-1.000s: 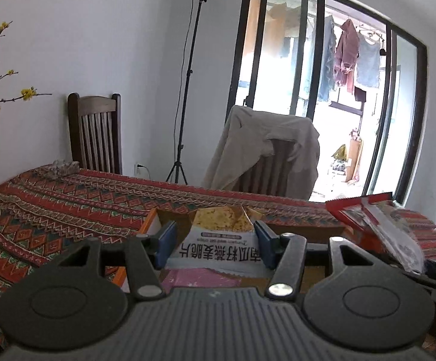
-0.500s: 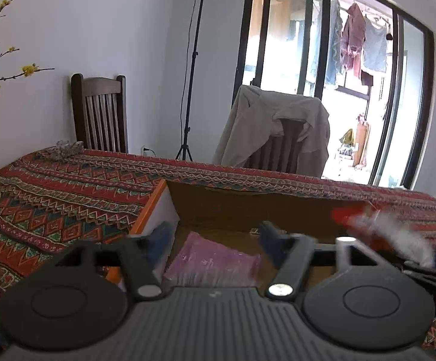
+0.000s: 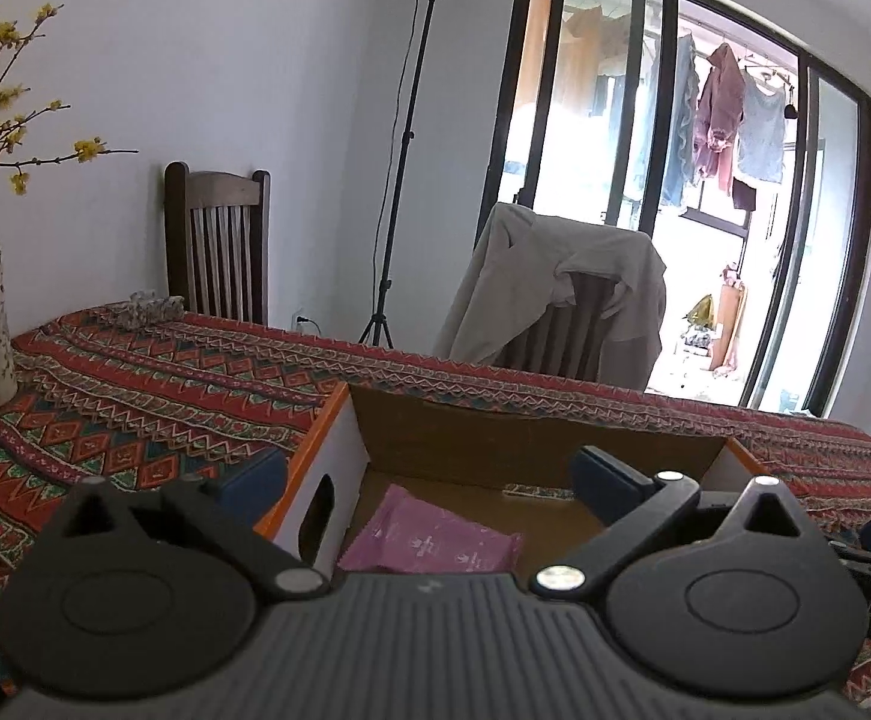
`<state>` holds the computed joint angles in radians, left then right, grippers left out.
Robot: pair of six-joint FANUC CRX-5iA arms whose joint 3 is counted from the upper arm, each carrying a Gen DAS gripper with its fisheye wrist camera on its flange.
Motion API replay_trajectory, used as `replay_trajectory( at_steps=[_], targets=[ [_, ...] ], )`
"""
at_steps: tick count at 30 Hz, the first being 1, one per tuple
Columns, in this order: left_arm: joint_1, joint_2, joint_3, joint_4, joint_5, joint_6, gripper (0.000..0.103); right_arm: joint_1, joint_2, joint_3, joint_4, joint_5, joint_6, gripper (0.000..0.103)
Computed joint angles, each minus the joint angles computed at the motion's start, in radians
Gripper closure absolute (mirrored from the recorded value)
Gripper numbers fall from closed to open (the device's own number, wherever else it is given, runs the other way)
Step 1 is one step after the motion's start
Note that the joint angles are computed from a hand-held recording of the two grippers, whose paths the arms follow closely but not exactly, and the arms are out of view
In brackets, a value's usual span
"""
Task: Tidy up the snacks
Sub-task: 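Carry both packets over the box and open both grippers to drop them in, then withdraw both grippers from the box toward the pile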
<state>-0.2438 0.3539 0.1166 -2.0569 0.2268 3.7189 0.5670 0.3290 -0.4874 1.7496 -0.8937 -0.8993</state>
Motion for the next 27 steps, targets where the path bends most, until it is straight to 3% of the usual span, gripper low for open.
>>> replay_trajectory(
  at_steps=[6,9,15,27],
  targets=[
    [0.016,-0.036,-0.007,0.030,0.042,-0.006,0.000,0.010,-0.020,0.005,-0.015,-0.001,0.024,0.000],
    [0.034,-0.058,-0.018,0.089,0.064,-0.066,0.000,0.029,-0.039,0.003,-0.038,-0.020,0.049,0.000],
    [0.040,-0.095,-0.047,0.028,0.093,-0.010,0.000,0.085,-0.072,-0.005,-0.112,-0.065,0.124,0.000],
    [0.132,-0.206,-0.167,0.078,0.205,-0.123,0.000,0.225,-0.145,-0.080,-0.253,-0.146,0.172,0.000]
  ],
)
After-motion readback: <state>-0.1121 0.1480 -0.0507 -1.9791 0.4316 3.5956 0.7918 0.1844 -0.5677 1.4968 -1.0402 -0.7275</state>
